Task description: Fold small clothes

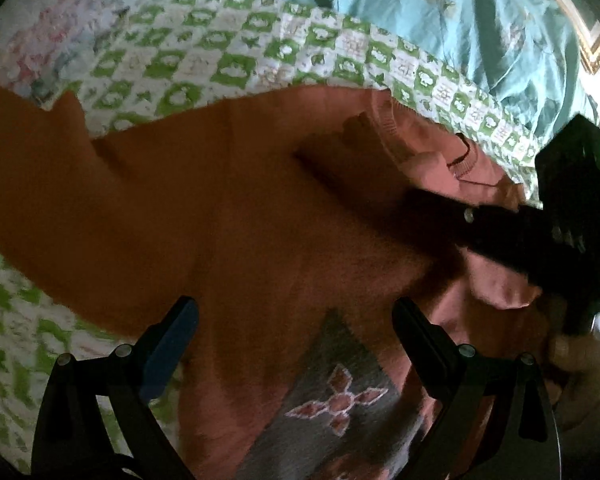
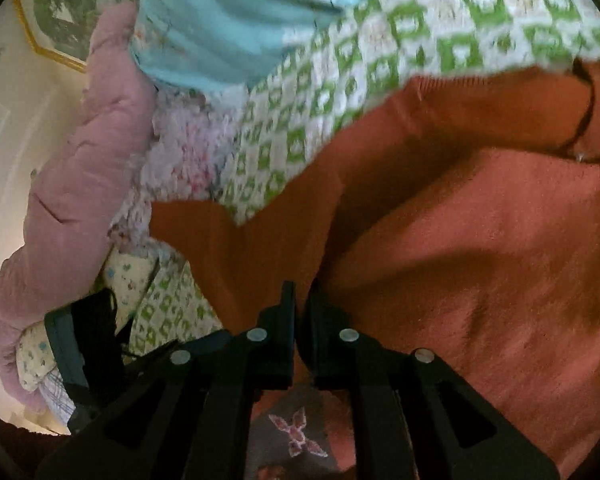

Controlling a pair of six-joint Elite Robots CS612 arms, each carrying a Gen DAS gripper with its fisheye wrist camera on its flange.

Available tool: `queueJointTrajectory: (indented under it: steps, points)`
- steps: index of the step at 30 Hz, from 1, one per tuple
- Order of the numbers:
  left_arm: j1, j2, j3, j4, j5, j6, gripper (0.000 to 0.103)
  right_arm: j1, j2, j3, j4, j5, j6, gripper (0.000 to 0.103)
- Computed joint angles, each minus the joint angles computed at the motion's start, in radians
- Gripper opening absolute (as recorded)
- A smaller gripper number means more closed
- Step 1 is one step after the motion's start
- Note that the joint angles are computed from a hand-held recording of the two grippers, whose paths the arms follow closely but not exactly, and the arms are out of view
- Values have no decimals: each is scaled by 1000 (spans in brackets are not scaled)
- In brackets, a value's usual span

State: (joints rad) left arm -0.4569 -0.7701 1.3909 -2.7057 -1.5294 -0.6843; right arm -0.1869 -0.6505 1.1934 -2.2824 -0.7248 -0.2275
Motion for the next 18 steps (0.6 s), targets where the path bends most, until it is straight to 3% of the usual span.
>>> queueJointTrajectory:
  steps: [2, 4, 9, 14, 16, 18]
  points:
    - [5, 24, -35, 15, -24, -5, 98, -5, -10, 16, 0, 2, -5, 33]
    - [11, 48, -67, 22, -50, -13, 98, -17, -26, 42, -42, 3, 12, 39]
    - [35, 111, -147, -1, -126, -64, 98, -58, -61, 95, -155, -29, 99, 41]
    - [44, 166, -237, 4, -125, -68, 94, -103, -96, 154, -267, -92, 206, 41]
    - [46, 183, -257, -27, -132, -49, 70, -117, -109, 180, -323, -121, 255, 41]
    - [48, 195, -277, -30, -146, -27, 4, -130, -118, 198, -372, -150, 303, 41]
